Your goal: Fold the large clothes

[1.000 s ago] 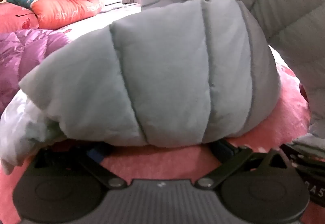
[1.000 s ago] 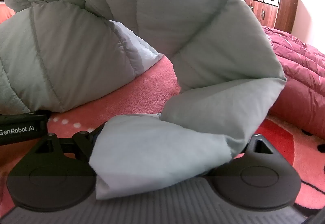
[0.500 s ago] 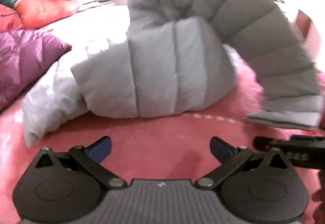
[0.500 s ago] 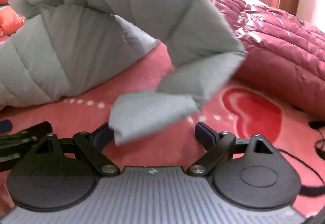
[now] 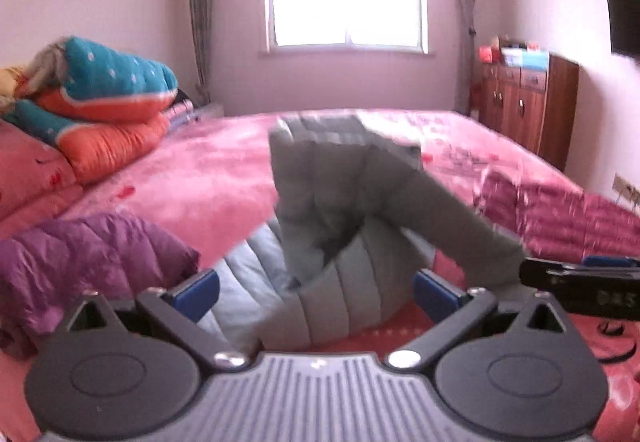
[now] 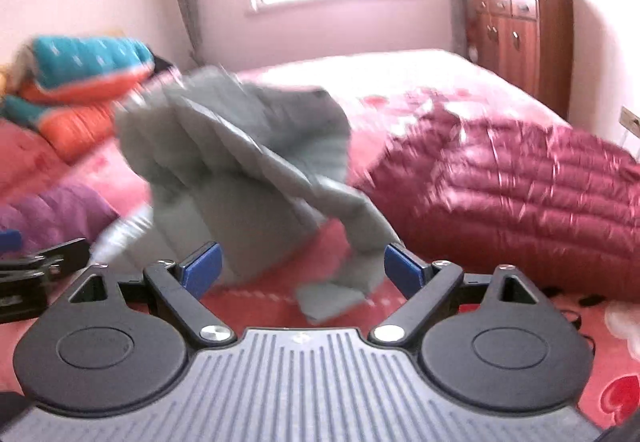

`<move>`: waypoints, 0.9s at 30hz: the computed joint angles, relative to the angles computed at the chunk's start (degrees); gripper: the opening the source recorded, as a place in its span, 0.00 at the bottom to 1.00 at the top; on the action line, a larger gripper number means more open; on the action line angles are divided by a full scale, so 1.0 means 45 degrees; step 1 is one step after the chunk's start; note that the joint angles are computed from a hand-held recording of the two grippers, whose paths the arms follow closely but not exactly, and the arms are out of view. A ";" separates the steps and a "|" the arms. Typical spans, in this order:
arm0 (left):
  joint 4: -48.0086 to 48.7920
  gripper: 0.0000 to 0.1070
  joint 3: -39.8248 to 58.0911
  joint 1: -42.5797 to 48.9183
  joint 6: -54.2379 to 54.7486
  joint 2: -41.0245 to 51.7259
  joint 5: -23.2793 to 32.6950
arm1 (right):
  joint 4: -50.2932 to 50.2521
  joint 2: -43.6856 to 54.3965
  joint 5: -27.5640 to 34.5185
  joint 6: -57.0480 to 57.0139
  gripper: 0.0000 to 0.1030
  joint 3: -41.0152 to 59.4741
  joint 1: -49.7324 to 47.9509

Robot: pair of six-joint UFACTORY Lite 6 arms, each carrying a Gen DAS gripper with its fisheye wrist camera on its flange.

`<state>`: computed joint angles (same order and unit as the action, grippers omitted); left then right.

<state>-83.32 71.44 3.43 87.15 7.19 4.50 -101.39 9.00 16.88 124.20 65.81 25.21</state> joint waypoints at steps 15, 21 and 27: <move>-0.0013 0.96 -0.1049 0.1509 0.0312 -0.2783 0.0889 | 0.4729 -0.3589 0.5344 -0.5655 1.00 -0.0012 0.4717; -0.0800 0.96 -0.1348 0.2397 0.0951 -0.3370 0.1591 | 0.5272 -0.1900 0.6320 -0.5841 1.00 0.2177 0.5452; -0.1502 0.96 -0.1568 0.2865 0.1631 -0.3585 0.2018 | 0.4682 -0.1579 0.6004 -0.5313 1.00 0.2400 0.5569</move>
